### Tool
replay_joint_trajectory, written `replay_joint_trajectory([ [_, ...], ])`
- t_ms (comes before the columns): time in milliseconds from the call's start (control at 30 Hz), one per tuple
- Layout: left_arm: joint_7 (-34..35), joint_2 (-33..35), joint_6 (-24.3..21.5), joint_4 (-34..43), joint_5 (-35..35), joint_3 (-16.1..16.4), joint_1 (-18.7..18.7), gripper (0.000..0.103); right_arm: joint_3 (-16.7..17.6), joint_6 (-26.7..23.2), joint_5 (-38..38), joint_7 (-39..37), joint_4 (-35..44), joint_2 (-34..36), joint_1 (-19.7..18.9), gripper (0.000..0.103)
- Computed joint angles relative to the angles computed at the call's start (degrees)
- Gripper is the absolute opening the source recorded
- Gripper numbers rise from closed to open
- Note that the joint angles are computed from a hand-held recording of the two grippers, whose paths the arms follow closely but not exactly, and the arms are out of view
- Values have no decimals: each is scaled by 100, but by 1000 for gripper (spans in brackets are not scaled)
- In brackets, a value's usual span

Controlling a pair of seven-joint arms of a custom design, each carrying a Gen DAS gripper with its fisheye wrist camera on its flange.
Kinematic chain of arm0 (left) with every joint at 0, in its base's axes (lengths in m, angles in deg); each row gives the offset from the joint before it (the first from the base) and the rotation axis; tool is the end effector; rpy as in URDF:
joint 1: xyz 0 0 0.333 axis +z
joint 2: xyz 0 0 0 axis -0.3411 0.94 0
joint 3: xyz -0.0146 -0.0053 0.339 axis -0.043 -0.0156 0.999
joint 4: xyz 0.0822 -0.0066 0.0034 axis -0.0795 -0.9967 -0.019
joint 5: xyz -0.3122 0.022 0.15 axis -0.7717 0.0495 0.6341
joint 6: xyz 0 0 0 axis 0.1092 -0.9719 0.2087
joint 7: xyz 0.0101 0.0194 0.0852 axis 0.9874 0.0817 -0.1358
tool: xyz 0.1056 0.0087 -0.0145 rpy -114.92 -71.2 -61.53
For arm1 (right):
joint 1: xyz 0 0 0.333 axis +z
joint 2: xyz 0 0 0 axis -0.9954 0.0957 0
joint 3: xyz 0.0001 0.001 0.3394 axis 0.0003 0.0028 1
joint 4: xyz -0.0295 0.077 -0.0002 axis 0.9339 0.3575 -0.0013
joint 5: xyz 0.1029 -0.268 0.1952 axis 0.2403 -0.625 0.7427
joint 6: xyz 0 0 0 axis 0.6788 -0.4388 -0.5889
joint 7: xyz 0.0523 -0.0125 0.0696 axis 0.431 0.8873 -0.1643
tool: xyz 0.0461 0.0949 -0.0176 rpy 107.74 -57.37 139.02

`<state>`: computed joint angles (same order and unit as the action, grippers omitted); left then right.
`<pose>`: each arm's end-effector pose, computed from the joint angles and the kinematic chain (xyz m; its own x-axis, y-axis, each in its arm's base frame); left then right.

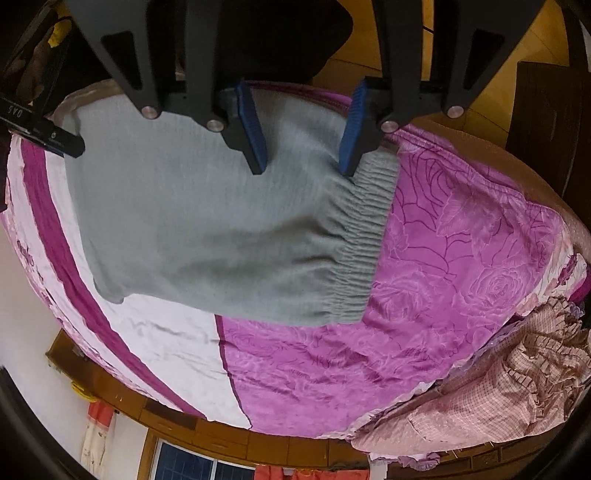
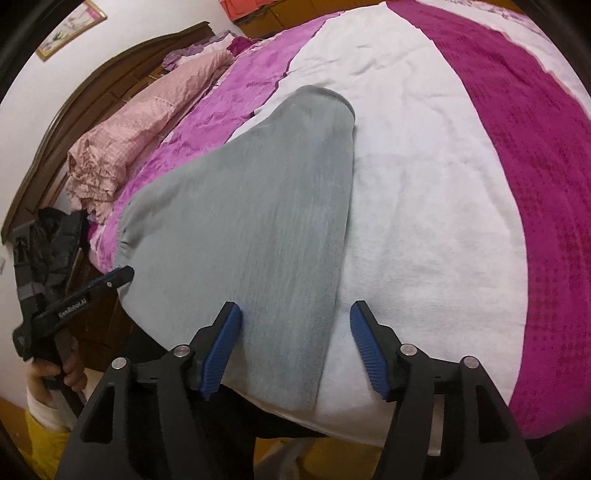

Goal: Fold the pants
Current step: 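Lift and pull the waistband with the left tool to align, then open, then grasp the folded end with the right tool and fold it over again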

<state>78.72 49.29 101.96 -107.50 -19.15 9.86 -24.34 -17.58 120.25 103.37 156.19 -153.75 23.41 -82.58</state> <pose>0.7571 -0.1746 0.4516 -0.4949 -0.8669 0.0600 -0.7558 0.3954 -0.5220 0.6295 0.0544 0.3904 -0.3171 -0.8032 -0.5042 -0.7042 0.5556 -0.4421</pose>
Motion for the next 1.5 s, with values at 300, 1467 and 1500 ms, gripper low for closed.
replay_joint_trajectory([
  [300, -11, -5, 33, -25, -34, -14, 18, 44, -369, -313, -514, 355, 135, 8, 288, 61],
  [1467, 73, -82, -134, 317, -303, -57, 197, 44, -108, -151, -652, -1097, 1217, -198, 455, 6],
  [1500, 60, -29, -191, 441, -289, -38, 192, 44, -83, -204, -677, -1123, 1319, -164, 445, 6],
])
